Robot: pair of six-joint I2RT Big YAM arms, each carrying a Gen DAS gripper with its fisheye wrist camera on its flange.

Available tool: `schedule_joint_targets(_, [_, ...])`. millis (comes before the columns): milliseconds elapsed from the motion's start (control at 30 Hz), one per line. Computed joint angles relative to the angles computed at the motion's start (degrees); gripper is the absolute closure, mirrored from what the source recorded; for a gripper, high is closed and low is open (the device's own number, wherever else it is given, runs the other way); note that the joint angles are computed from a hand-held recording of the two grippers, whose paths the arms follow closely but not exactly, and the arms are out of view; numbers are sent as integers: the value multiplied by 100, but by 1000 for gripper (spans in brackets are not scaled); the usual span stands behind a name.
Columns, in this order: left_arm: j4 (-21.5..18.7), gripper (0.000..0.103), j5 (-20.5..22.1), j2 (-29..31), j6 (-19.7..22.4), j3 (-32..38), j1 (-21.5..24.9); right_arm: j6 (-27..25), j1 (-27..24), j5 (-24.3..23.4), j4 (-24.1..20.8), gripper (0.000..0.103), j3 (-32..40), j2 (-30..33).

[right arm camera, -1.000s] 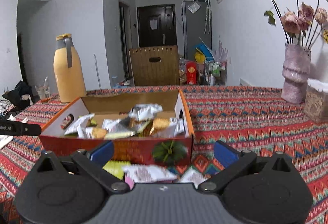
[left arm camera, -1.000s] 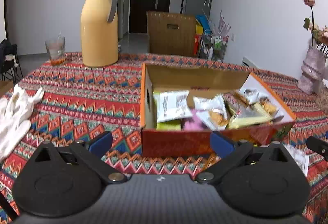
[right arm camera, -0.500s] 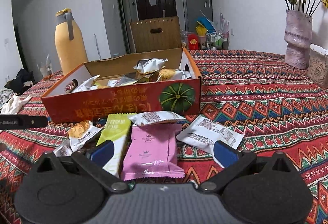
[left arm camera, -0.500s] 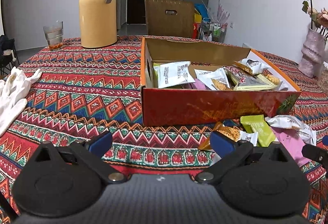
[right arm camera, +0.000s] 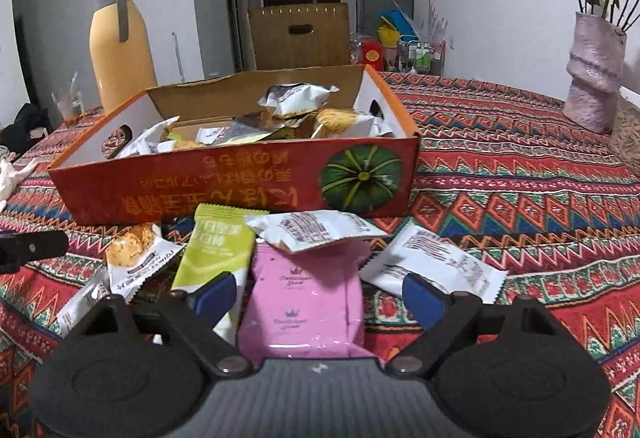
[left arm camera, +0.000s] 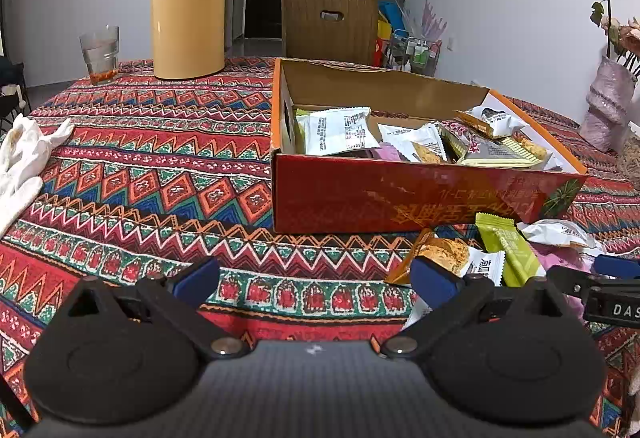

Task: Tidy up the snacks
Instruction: 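Grasp the pink packet with the right tool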

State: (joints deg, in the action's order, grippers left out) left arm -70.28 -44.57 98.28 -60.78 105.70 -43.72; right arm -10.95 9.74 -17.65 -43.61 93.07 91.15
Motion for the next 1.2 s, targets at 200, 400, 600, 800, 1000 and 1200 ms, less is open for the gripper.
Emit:
schedule_joint_targets(200, [84,0,46,-37,3,-62,10,19,7,-73,2,24,-14,-8])
schedule_joint_targets(400, [93,0,26,-35,0,-60,-3,-18,-14,-287,-57,26,-71,-59])
schedule_joint_targets(600, [90,0,4,-30,-11,-54,-11,96,-41,-299,-54,33,-31,-50])
schedule_joint_targets(800, [95,0,25,-34,-30,-57,-10,103,-62,-229,-149,40,55,21])
schedule_joint_targets(1000, [110,0,31,-49,-38,-72,-11,-159,64,84,-93,40,-48,26])
schedule_joint_targets(1200, [128,0,50,-55,-52,-81,-9,-228,111,217,202,42,-265,-79])
